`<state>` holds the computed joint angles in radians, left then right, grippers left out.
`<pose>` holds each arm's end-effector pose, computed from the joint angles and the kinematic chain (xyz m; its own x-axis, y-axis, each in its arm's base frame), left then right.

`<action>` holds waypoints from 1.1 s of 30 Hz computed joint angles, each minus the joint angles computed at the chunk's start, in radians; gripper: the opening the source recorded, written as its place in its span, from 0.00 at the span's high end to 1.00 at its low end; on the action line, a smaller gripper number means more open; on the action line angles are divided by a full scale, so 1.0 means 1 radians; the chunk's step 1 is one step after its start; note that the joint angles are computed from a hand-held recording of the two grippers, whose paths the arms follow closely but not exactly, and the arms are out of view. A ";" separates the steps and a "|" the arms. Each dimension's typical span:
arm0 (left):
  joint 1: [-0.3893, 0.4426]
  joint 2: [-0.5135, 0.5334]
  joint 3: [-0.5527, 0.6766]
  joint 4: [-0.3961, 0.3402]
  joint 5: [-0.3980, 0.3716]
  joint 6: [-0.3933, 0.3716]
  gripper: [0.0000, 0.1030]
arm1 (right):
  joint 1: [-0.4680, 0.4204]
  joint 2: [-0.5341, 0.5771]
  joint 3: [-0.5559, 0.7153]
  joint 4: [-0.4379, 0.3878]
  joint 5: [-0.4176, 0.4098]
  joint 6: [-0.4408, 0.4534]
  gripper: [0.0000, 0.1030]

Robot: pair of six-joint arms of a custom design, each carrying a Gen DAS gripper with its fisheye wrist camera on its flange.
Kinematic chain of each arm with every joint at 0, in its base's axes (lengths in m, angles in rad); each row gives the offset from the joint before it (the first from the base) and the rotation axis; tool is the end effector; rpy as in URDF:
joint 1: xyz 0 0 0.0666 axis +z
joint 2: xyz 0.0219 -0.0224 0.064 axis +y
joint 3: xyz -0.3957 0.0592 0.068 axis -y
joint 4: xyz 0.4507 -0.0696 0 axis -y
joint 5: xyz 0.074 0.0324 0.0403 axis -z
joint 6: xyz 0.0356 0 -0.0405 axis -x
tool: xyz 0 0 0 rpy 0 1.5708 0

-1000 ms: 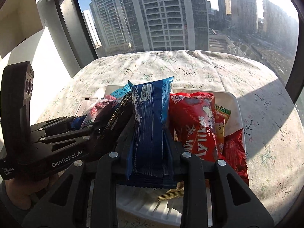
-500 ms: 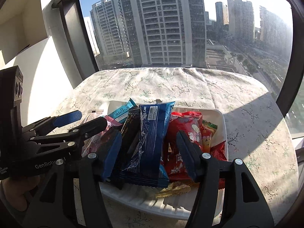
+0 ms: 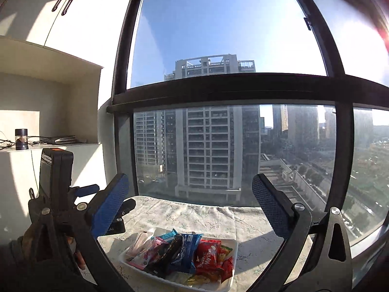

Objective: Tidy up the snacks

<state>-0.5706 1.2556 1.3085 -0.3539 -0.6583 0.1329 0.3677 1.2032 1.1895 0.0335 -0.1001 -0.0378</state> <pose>0.4420 -0.2583 0.5212 -0.2388 0.0287 -0.9707 -0.0969 0.9939 0.0532 0.4684 0.1838 0.5201 0.0014 0.0408 -0.9992 -0.4513 0.8917 0.0358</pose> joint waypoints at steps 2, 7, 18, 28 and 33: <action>-0.049 -0.055 -0.058 0.052 -0.086 -0.036 0.00 | 0.001 -0.069 -0.074 0.064 0.017 -0.023 0.00; -0.136 -0.186 -0.162 -0.007 -0.121 0.104 0.00 | 0.026 -0.227 -0.206 0.063 0.076 -0.020 0.00; -0.370 -0.279 -0.238 -0.402 -0.405 0.434 0.00 | 0.089 -0.585 -0.444 -0.172 0.173 -0.060 0.00; -0.478 -0.279 -0.242 -0.708 -0.441 0.754 0.00 | 0.224 -0.700 -0.494 -0.430 0.380 -0.095 0.00; -0.514 -0.283 -0.255 -0.733 -0.410 0.786 0.00 | 0.217 -0.705 -0.497 -0.559 0.371 -0.175 0.00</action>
<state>-1.0841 0.9722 1.0533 -1.0868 -1.0684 0.9191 0.5845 0.4983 0.6925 -0.5251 0.2713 -0.2133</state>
